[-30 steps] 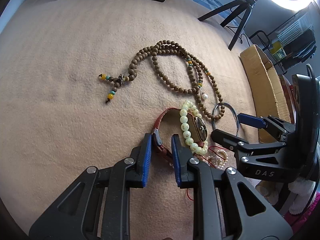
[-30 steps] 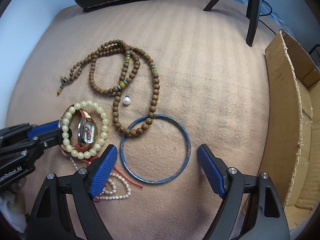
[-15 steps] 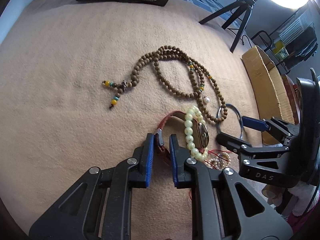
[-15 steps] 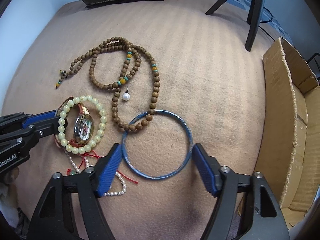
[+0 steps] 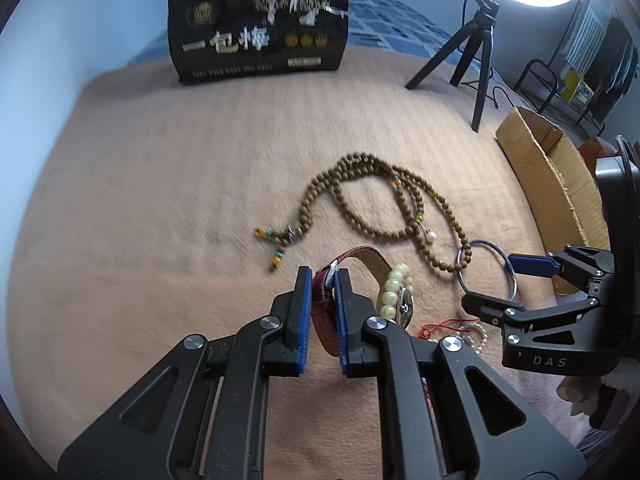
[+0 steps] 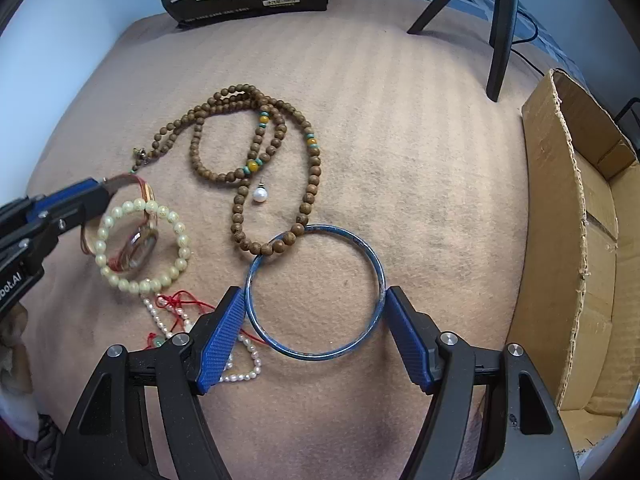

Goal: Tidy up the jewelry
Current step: 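Grasp the blue bangle with the right gripper and lift it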

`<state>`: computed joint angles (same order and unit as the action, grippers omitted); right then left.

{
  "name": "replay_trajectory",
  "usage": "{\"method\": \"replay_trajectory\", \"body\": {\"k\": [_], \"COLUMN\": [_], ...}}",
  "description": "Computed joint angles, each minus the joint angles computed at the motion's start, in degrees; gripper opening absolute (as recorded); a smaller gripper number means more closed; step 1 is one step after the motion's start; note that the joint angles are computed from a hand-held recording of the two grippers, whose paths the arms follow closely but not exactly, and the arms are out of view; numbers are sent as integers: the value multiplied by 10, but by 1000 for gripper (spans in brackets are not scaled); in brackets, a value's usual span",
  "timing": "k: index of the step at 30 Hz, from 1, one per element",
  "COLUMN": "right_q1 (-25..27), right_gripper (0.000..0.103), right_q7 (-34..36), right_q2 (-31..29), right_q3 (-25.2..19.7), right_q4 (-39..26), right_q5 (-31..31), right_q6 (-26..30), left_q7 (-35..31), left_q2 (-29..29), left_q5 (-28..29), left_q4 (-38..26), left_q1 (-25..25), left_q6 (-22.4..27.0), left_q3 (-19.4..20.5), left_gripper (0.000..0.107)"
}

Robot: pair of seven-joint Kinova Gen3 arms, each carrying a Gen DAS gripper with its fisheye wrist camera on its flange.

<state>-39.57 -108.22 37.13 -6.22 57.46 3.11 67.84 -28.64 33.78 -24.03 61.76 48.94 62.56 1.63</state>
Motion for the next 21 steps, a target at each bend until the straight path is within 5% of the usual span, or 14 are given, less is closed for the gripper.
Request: {"method": "replay_trajectory", "body": {"k": [9,21], "right_q1": [-9,-9], "right_gripper": [71,71], "right_q7": [-12,-20], "right_q2": [-15,-35], "right_q3": [0,-1], "right_q4": [11,32], "right_q5": [5,15], "right_q6": [-9,-27], "left_q7": [-7,-45], "left_q2": [25,59], "left_q5": [-70,-96], "left_q4": [-39,-86], "left_q1": [41,79], "left_q6": [81,115], "left_q3": [-21,-25], "left_gripper": [9,9]}}
